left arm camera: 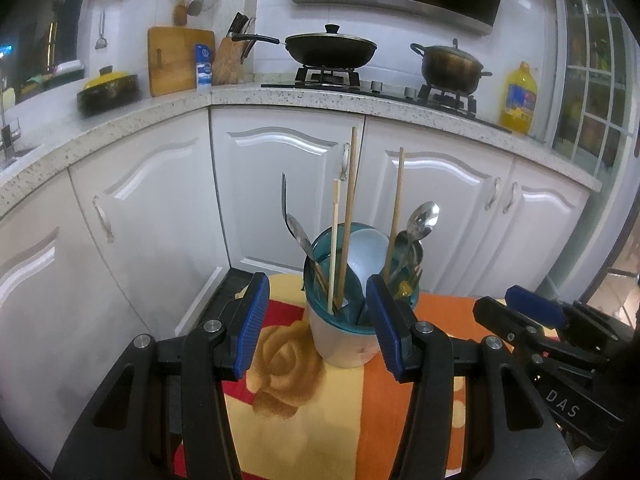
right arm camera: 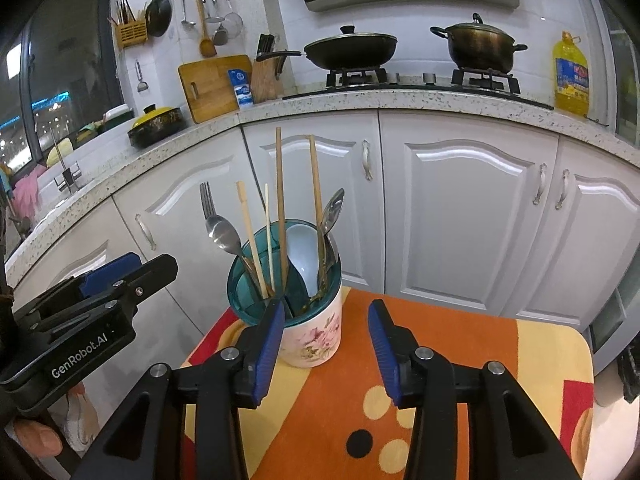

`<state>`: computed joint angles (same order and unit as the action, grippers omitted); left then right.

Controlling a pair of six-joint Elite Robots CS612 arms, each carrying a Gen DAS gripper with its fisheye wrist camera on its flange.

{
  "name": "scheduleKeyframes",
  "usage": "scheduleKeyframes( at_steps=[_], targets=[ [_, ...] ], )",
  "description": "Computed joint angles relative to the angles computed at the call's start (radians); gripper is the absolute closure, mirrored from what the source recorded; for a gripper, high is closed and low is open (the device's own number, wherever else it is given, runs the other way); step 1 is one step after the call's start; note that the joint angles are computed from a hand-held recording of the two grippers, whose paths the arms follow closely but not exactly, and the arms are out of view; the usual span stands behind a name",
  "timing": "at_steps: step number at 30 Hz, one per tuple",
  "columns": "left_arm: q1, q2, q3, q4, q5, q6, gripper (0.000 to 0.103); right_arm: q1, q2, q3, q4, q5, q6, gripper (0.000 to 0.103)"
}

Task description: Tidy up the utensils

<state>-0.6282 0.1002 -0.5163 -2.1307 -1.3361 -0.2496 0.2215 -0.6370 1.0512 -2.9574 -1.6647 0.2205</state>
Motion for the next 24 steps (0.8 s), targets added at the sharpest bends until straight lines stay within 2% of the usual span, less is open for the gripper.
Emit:
scheduleKeyframes(
  at_steps=[15,24],
  targets=[
    [-0.003,0.021,-0.057,0.067,0.032,-0.007,0.053,0.007,-0.012,0.014,-0.011,-0.027,-0.002,0.060],
    [-0.001,0.019,-0.053,0.082,0.032,-0.012,0.053,0.007,-0.014,0.015,-0.010,-0.028,-0.004,0.060]
  ],
)
